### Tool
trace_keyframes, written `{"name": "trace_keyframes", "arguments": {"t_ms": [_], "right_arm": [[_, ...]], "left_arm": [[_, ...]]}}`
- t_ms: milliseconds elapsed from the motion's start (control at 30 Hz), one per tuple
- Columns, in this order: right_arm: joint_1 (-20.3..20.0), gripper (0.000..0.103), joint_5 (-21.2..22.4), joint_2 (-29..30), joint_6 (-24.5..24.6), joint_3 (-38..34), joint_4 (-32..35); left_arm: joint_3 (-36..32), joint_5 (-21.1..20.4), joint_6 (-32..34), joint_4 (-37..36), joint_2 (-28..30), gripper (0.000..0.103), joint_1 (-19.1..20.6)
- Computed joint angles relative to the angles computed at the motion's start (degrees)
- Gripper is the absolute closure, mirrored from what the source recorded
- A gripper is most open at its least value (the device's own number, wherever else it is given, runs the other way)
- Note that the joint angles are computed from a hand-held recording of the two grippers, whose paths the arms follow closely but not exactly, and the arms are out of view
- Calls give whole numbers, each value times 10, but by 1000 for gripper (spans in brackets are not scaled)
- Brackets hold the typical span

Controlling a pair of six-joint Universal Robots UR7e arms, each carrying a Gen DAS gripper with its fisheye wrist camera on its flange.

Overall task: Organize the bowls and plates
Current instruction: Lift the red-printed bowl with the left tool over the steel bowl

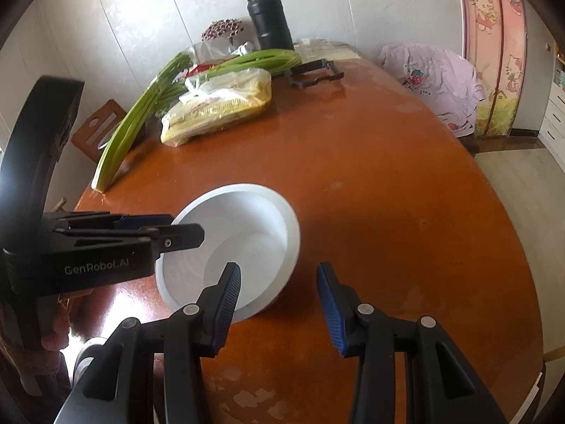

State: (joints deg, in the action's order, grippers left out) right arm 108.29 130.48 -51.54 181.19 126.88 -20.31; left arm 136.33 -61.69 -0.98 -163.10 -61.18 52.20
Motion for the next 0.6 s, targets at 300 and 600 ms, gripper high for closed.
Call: {"name": "trace_keyframes", "arguments": {"t_ms": [300, 600], "right_arm": [[5, 59, -14, 32, -9, -25, 12], [13, 59, -13, 45, -8, -39, 22]], "left_arm": [[-12, -8, -3, 10, 19, 62, 13], [-22, -9, 2, 32, 27, 75, 19]]}}
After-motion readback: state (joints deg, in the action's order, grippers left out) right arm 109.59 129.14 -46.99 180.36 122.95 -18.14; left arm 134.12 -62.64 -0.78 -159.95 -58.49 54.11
